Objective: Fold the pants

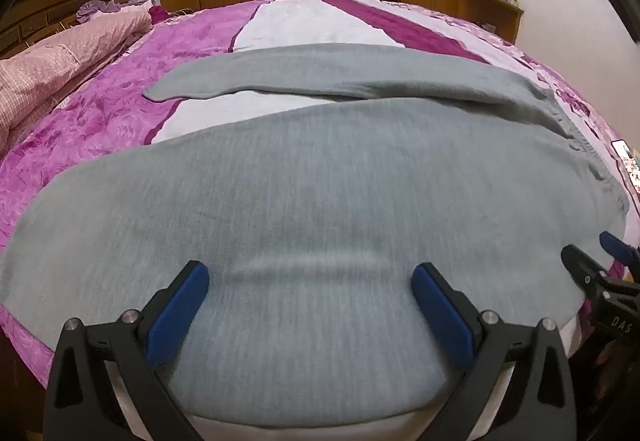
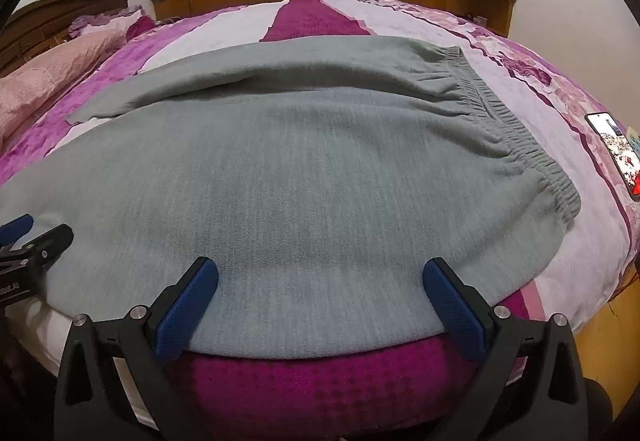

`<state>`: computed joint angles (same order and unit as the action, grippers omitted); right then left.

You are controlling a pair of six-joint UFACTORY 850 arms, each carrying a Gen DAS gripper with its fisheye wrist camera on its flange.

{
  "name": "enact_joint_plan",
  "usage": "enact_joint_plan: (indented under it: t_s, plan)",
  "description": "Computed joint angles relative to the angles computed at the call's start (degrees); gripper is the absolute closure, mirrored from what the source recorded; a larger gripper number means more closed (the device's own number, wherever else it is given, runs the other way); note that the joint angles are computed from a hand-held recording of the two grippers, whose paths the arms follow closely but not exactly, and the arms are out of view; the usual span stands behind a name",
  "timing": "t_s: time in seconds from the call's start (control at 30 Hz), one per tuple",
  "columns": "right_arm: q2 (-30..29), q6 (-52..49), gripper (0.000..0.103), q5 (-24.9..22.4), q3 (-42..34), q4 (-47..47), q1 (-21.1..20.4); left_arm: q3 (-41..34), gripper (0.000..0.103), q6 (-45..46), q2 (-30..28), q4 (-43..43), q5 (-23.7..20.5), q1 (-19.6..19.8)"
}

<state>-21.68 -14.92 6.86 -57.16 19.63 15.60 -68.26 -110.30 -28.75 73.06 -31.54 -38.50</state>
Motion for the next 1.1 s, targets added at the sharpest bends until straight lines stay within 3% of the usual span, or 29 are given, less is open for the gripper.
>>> enact_joint_plan:
  t_s: [1.1]
  plan:
    - [-0.04,0.83,0.003,0.93,0.29,-0.92,0.01,0.20,0.000,-0.98,0.10,0.67,0.45,0.06]
